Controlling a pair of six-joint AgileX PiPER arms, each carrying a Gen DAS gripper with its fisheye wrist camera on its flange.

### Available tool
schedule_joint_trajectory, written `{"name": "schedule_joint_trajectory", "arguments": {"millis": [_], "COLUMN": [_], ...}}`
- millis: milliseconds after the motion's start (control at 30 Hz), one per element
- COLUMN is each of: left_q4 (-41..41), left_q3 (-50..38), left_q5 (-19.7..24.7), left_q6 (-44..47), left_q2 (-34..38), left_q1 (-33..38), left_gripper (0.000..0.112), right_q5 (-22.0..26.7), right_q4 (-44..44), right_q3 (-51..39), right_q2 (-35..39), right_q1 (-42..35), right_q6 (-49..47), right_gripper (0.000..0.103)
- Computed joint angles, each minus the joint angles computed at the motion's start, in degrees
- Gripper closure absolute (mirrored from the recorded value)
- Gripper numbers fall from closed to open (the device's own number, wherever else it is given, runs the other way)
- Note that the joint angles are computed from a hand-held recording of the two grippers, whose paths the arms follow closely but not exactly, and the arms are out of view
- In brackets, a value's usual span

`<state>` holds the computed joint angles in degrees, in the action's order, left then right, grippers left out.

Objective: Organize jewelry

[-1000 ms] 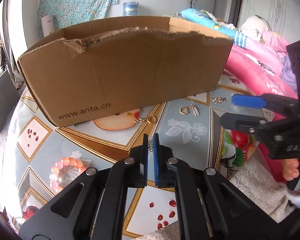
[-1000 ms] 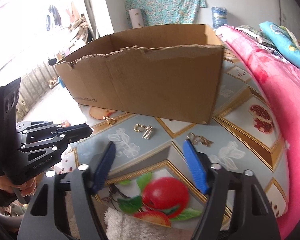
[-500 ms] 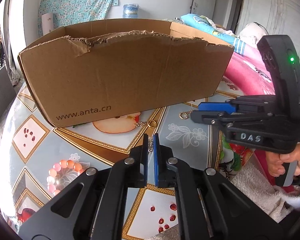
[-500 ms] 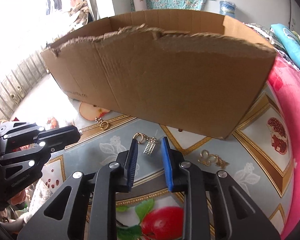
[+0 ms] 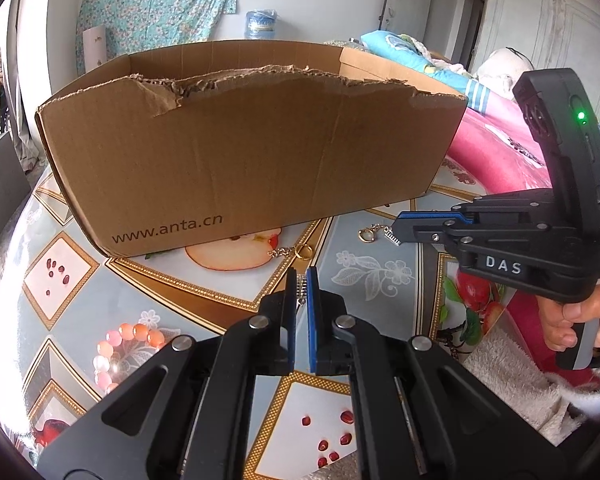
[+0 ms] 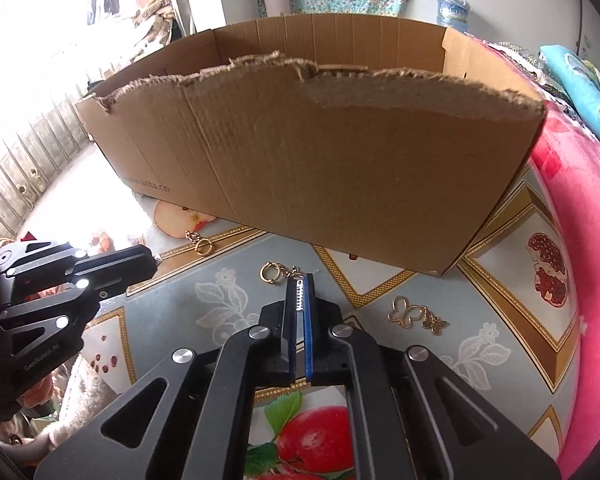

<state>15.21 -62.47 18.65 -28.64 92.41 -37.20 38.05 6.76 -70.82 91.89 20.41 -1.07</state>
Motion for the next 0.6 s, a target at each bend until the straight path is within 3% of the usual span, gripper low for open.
{"name": "schedule_joint_trajectory", "arguments": {"millis": [300,367,467,600], "left_q4": [4.3,5.0,5.7,5.5], "left_q3": [0.4,0.3,0.3,0.4], "left_q5": [0.9,1.3,1.7,1.8], "left_q6": [-4.4,-5.1,-5.7,-5.6], "left_q2": [-1.3,-1.5,-1.8,-1.9], "left_q1": [-1.2,-1.5,-1.7,-1.5], "left_gripper": [0.108,0.108,0.108,0.108], "right_q5": [0.0,0.8,1.4,2.7], "right_q4": [1.3,1.7,0.5,0.3], "right_q3": [1.4,0.3,-1.2,-3.3], "right_q2": [-2.5,-1.4,0.4,2.7], "right_q1": [-0.5,-0.6,-0.1,0.0], "right_q6": [-0.5,-0.6,-0.6,-1.5], "right_gripper": [0.1,0.097,0.084,0.084]}}
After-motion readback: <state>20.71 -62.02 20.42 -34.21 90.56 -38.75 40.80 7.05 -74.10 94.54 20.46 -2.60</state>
